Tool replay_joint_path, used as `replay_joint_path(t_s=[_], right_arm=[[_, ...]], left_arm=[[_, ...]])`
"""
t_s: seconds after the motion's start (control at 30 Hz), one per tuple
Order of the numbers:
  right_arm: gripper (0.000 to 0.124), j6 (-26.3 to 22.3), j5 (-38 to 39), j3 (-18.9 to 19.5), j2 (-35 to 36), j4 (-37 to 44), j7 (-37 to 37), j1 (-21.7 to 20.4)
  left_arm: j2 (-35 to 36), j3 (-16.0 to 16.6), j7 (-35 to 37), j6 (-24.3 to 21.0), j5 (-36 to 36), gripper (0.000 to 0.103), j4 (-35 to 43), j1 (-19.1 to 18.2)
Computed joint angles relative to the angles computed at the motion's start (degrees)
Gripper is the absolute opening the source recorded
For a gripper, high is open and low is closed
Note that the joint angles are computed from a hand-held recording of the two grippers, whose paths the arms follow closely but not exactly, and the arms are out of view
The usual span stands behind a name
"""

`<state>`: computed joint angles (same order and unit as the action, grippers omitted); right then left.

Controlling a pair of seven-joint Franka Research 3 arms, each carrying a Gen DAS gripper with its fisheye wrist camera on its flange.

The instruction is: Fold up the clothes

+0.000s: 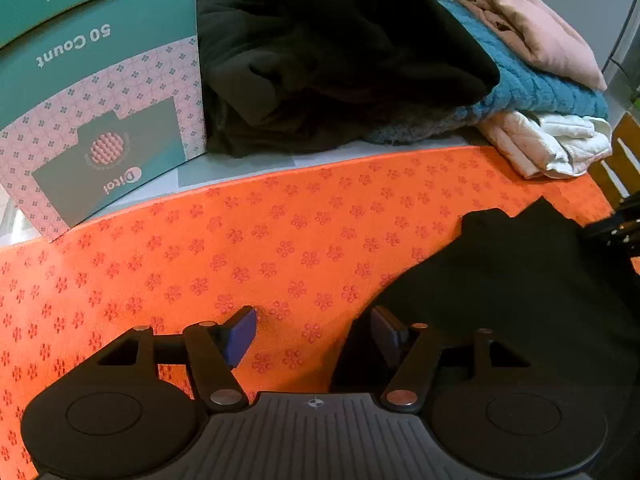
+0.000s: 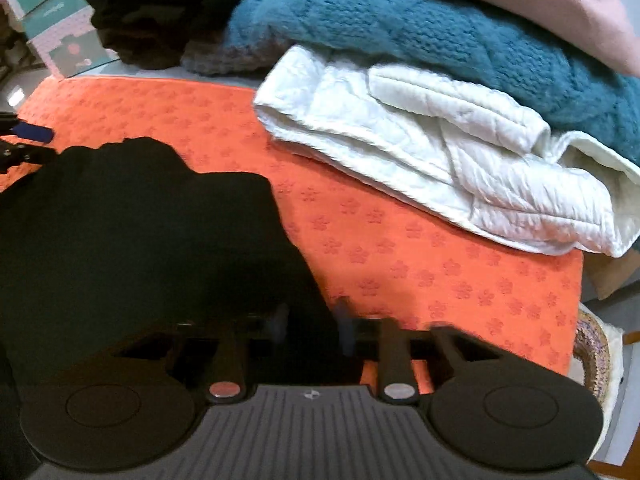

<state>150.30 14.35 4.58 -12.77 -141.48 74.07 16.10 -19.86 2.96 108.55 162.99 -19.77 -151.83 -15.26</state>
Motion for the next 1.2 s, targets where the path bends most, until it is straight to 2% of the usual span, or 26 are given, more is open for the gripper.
replay_joint_path(t_s=[0.07,0.1,0.17,0.2,0.3,0.37,0.43,0.5,0.57,0.63,0.7,0.87,0.93,1.07,1.17,1.2], right_arm=[[0.009,0.6,-2.0,1.0,-0.3,-0.3,1.0,-0.1],[0.008,1.0,-4.1,1.7,-0.3,-0.4,1.9,-0.4],[0.007,1.9,-7.9,3.0,-1.0,-0.8,4.0,-0.7],[0.007,2.3,-9.4,3.5,-1.4,-0.9,4.8,-0.7],[0.007,2.7,-13.0,4.2,-1.9,-0.5,6.5,-0.9],[0.007,2.5,-14.6,4.3,-1.9,-0.3,7.3,-1.0],[0.007,2.2,-16.5,4.5,-1.6,-0.1,8.8,-1.5],[0.007,2.0,-16.9,4.3,-0.9,0.2,9.8,-1.4],[0.007,2.3,-17.3,4.1,-0.2,0.3,10.7,-1.3],[0.007,2.5,-18.6,4.2,0.0,0.1,11.2,-1.2],[0.007,2.7,-18.9,4.0,0.3,0.1,11.3,-0.9],[0.009,2.8,-18.9,3.4,0.5,0.1,10.4,-0.5],[0.01,2.6,-18.4,3.2,0.6,0.3,9.6,-0.4],[0.011,2.9,-17.5,2.9,0.8,0.3,8.8,-0.1],[0.011,4.0,-16.7,2.8,0.6,-0.3,8.6,-0.1],[0.011,4.6,-16.6,2.9,0.5,-0.6,8.9,-0.2]], left_arm=[[-0.8,0.4,1.1,1.1,-0.3,0.044,-1.0,-0.6],[-1.3,0.6,1.2,0.3,-0.7,0.029,-1.1,-1.0],[-2.2,0.9,1.2,-1.1,-1.3,0.023,-1.3,-1.6],[-2.4,-0.4,0.4,-1.5,0.4,0.022,-1.5,-0.6],[-2.6,-2.9,-1.7,-1.1,4.6,0.025,-2.0,1.1],[-2.2,-3.3,-3.4,-0.2,6.1,0.033,-1.9,1.3],[-1.7,-2.9,-4.8,0.7,6.4,0.048,-1.8,1.2],[-1.3,-2.1,-5.8,1.6,6.2,0.057,-1.9,0.8],[-1.4,-0.8,-5.7,1.8,5.0,0.058,-1.9,-0.3],[-1.9,0.4,-5.0,3.6,3.4,0.064,-2.4,-1.8],[-2.3,0.3,-5.3,5.6,3.7,0.069,-2.9,-2.2],[-2.0,1.3,-3.4,7.0,5.6,0.071,-2.8,-4.3],[-1.2,2.2,-1.4,5.5,5.9,0.071,-2.0,-5.6],[0.5,0.3,1.2,3.7,8.0,0.07,-1.4,-4.6],[0.2,1.2,3.7,5.2,5.2,0.067,-2.4,-6.1],[-0.1,1.2,3.8,5.4,4.8,0.061,-2.7,-6.2]])
